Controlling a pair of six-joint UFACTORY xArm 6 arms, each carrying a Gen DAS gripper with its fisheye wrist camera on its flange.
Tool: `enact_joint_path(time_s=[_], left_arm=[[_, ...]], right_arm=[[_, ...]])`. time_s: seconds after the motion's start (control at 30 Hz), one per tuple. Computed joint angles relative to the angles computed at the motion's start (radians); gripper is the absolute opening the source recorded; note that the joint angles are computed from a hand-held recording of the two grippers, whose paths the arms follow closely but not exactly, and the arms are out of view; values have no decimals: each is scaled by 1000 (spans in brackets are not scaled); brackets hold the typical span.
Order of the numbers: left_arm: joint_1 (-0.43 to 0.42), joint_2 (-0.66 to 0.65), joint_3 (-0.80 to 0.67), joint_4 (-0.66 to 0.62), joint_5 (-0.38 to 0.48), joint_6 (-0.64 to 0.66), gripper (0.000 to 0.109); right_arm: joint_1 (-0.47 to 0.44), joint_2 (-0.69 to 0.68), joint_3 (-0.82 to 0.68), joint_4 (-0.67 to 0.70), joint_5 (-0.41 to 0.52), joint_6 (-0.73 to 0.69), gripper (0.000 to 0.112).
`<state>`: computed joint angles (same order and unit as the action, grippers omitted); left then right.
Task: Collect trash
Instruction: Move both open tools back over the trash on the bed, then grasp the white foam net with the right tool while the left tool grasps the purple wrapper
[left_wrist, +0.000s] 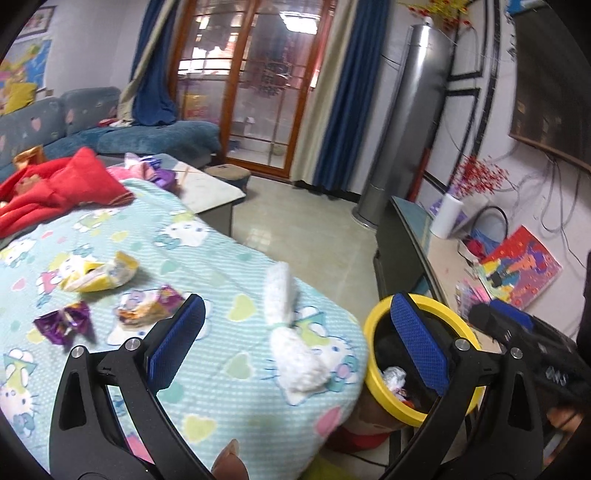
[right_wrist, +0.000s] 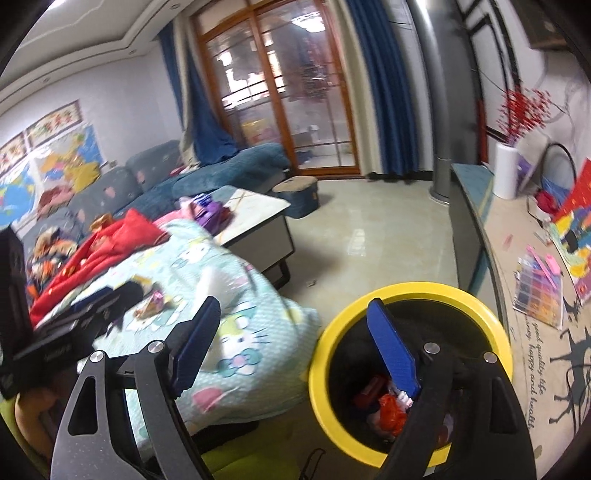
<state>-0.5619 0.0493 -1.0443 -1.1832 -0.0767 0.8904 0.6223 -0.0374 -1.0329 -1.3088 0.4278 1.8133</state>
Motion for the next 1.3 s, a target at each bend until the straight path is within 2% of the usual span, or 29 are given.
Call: enact_joint_path(time_s=[0.23, 0.37, 0.5, 0.67, 0.9, 1.0, 1.13, 1.3], left_arm=[[60, -1, -3, -54, -8, 8, 92], [86, 0, -14, -146, -15, 87, 92], [119, 3, -10, -165, -9, 94, 92], [172, 8, 26, 13, 9, -92, 92], [225, 42, 14, 73, 47, -137, 92], [246, 72, 5, 210, 69, -231, 92], [261, 108, -17, 332, 114, -292, 92], [260, 155, -58, 380, 151, -281, 92]], right_arm=[[46, 67, -70, 54, -9, -106, 82], [72, 118, -120, 99, -15, -182, 82], [90, 162, -164, 145, -21, -256, 83], [113, 222, -225, 202, -20, -339, 83], [132, 305, -308, 296, -19, -466, 83], [137, 354, -356, 353, -10, -536, 83], [130, 425, -426, 440, 1, -640, 83], [107, 482, -479, 521, 19, -693, 83]])
